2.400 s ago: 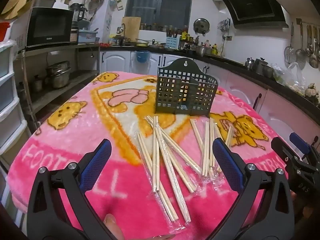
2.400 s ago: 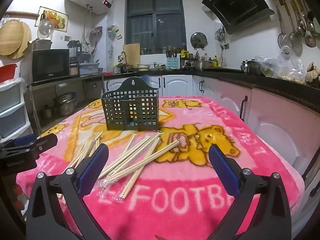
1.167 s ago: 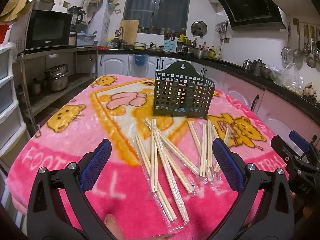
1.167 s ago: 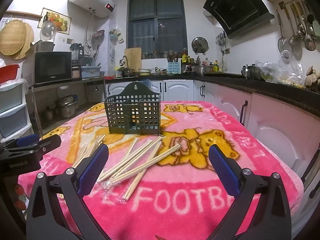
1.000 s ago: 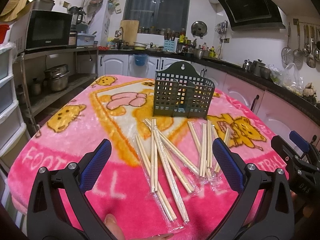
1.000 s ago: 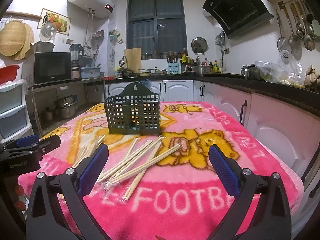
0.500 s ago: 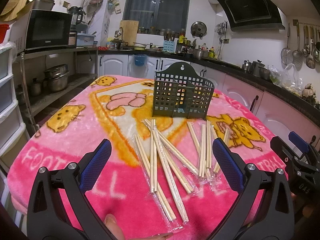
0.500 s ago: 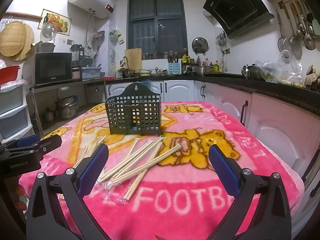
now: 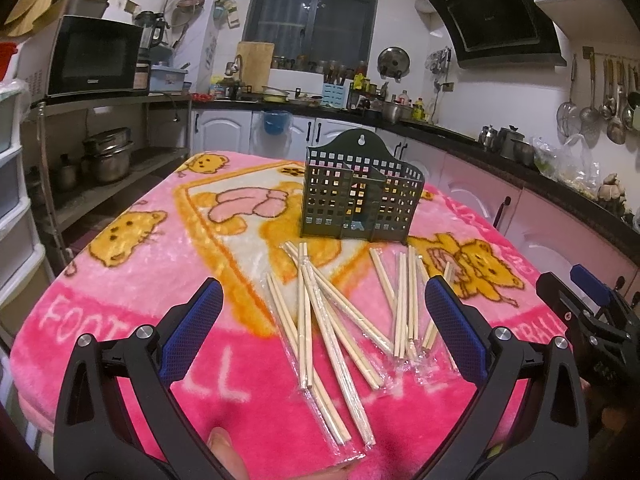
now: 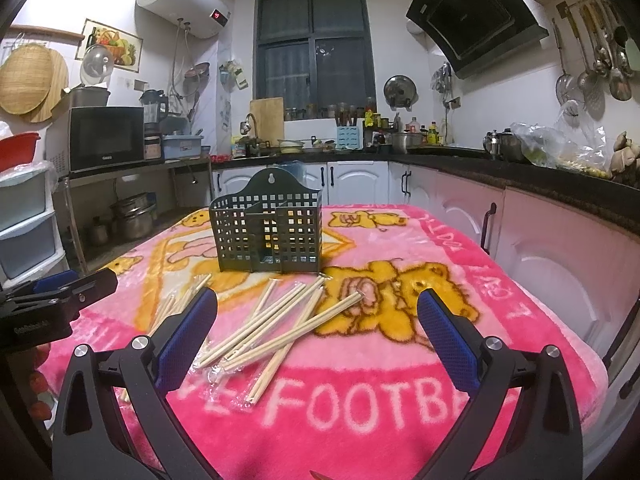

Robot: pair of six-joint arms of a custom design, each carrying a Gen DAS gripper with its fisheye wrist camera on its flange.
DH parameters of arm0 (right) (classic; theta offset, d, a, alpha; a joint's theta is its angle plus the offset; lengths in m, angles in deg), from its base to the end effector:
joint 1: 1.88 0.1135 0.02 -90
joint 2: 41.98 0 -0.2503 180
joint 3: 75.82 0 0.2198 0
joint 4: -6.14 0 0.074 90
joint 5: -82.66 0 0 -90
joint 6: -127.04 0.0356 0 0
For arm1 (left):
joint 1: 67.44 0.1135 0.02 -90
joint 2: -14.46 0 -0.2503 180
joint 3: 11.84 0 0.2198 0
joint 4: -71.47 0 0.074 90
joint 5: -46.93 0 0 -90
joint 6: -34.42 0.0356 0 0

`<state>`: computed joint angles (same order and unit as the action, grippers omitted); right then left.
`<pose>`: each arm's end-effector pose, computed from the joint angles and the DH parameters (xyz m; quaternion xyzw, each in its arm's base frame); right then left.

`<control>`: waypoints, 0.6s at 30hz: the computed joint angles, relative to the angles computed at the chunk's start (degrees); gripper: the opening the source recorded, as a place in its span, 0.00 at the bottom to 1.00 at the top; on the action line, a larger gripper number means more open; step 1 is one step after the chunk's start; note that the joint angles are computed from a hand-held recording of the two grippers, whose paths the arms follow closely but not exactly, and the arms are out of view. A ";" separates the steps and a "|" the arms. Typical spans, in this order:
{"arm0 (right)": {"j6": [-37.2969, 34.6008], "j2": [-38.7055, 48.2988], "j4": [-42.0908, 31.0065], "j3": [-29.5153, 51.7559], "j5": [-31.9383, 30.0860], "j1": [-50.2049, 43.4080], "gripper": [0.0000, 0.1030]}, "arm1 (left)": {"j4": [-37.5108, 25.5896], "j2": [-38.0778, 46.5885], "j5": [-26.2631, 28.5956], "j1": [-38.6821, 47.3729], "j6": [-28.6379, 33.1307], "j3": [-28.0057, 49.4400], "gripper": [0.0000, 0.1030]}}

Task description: Organize utensils

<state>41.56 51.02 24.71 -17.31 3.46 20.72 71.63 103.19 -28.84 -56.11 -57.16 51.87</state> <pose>0.2971 0.1165 0.2091 -0.0689 0.7937 0.0676 0.6006 0.3077 0.0527 0.2252 -0.0278 0.8384 -0.0586 0.5411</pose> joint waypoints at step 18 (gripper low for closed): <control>-1.21 6.90 -12.95 14.95 -6.91 -3.14 0.94 | -9.35 8.09 6.42 4.85 -0.26 13.89 0.91</control>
